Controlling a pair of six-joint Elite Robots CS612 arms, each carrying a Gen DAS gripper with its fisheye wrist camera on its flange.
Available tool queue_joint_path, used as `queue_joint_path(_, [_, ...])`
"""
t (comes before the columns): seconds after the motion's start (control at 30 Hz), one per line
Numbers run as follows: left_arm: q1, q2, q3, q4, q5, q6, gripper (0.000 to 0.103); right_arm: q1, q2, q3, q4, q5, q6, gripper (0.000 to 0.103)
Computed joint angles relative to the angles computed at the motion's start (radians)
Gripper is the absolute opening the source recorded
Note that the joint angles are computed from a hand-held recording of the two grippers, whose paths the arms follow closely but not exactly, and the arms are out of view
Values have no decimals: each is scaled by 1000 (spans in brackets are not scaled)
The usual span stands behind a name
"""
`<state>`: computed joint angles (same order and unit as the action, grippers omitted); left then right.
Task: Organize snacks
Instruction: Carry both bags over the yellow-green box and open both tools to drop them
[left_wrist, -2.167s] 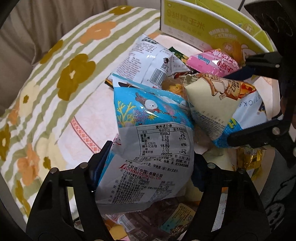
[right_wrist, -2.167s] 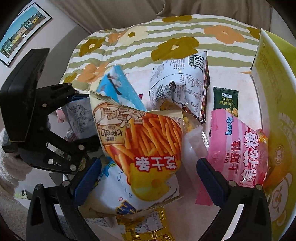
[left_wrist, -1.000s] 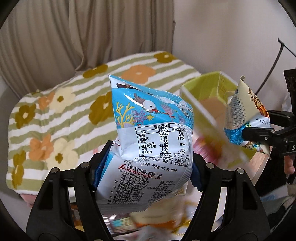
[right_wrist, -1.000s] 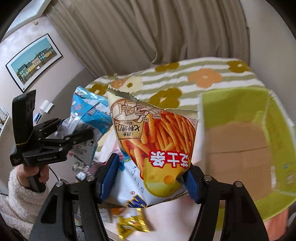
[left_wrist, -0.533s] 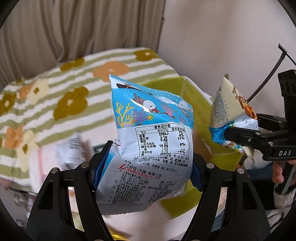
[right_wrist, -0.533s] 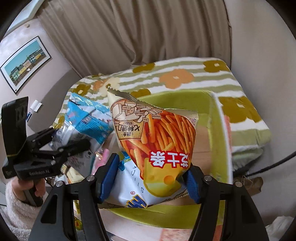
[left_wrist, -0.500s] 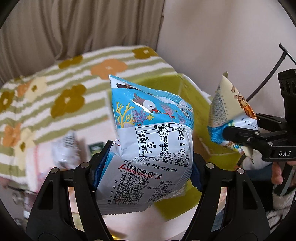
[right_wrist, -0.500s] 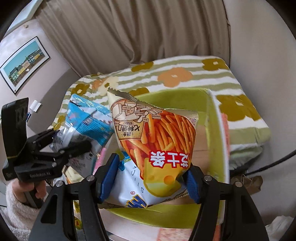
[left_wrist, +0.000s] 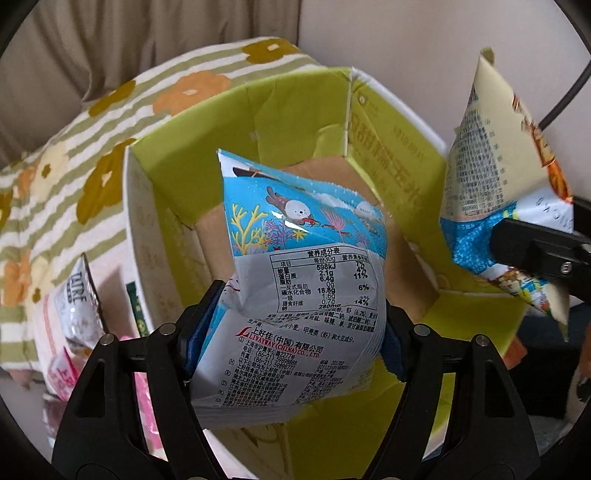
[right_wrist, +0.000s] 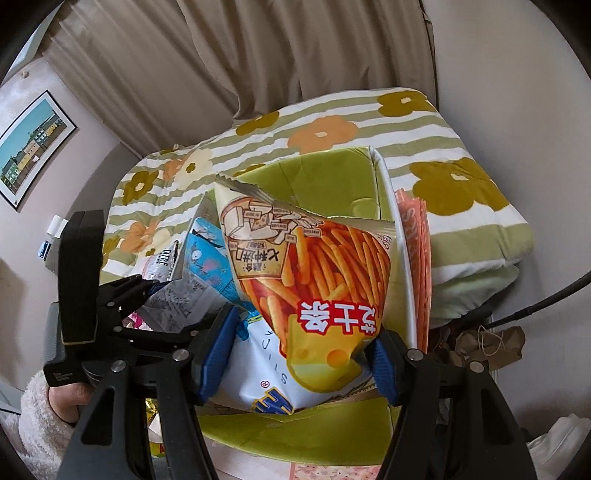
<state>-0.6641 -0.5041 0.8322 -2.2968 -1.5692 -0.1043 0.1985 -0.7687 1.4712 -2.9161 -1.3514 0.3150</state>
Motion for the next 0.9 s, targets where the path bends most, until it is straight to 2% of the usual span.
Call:
queue_joint_path(0.1, [-9,15,-29,47,24,32,90,-1,7,-8,7,4,11,62])
queue_joint_path(0.23, [-7,-2,-1,43,32,49,90,-1,14,-19,18,12,17,62])
queue_joint_path(0.33, [-6,-36,56,-2,49,40,90,2,14,-21,25,9,7,62])
queue_joint_path(0.57, [12,-108,174,-123,60,-42,90,20,10,-15,30,-23,-17,62])
queue_joint_path(0.8, [14,-124,211,-167,60,-84,90,27,28,-28,64,-16,-18,62])
queue_joint_path(0.87, [14,-130,225,-181,61,-90,90,29,33,-26,47,-17,-8,63])
queue_joint_path(0.9, [14,-132,230,-184,61,-93,90,29,37,-26,37,-18,4,67])
